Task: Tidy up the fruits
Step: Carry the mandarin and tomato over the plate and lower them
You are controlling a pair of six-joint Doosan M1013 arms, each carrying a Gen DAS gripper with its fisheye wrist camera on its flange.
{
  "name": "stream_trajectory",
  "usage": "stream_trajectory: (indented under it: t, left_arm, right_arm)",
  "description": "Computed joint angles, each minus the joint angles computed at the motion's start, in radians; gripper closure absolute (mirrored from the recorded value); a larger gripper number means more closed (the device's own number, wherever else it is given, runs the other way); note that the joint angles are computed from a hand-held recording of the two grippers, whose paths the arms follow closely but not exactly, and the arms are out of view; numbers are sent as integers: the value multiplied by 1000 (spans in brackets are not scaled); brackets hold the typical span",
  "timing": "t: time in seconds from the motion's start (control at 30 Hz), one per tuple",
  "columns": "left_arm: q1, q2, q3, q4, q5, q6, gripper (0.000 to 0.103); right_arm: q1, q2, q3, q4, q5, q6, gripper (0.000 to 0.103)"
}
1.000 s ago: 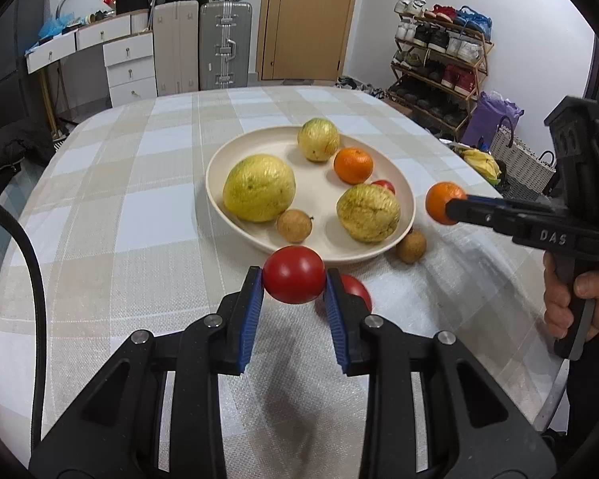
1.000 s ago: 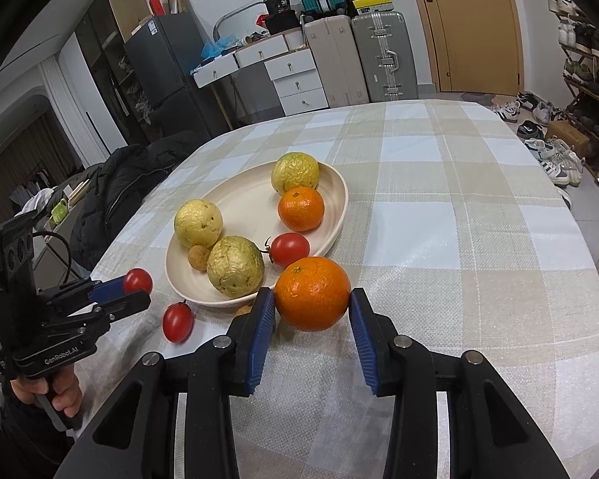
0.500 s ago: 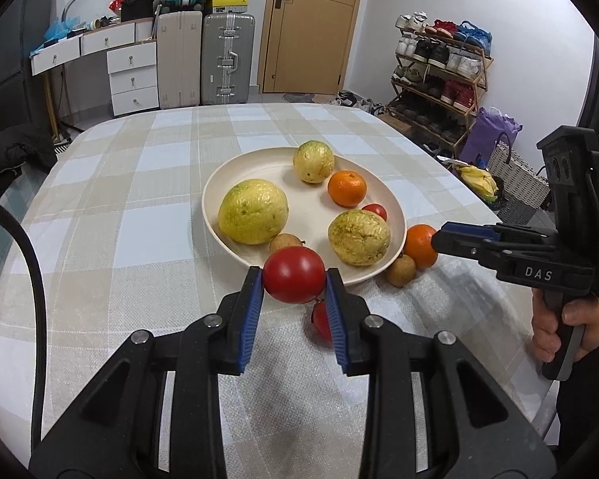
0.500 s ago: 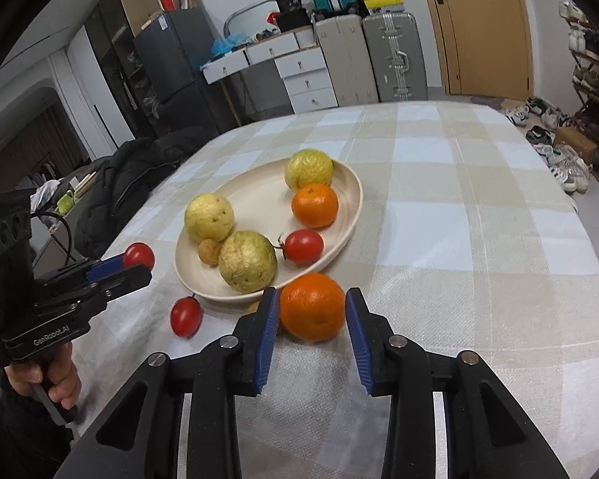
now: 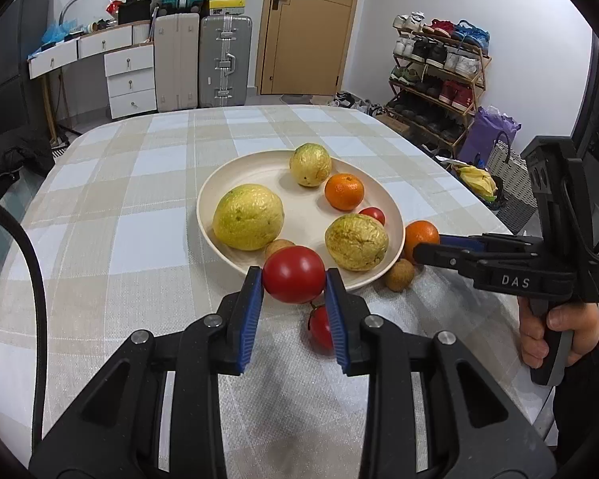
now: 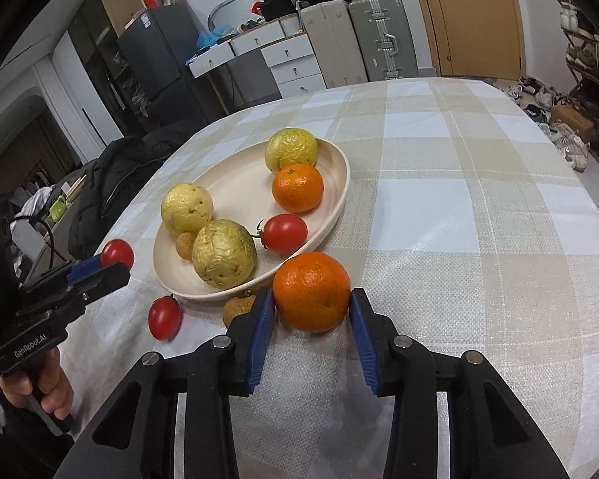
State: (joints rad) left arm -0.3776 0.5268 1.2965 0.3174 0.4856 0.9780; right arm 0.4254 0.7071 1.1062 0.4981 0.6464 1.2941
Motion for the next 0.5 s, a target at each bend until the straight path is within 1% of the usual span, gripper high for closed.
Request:
stream_trajectory:
  t: [0.07,0.2,0.3,0.43,0.5]
  left_arm:
    - [0,1,-3,-2,-1,3,75]
    - [-1,8,-15,29,1,-14,75]
    - [-2,16,-28,44,4,-24,75]
    - [-1,32,-55,42,17,-19,75]
    - [-3,41,-69,68,23,-34,75]
  right_arm:
    - [3,-7,7,-9,-18,6,64]
    - [2,-26,28,33,-62,-27,64]
    - [-1,-37,41,95,-91,-82,64]
    - [-2,-35,32,142,-95,-118,64]
    - [-3,-30,22,157,-87,-122,64]
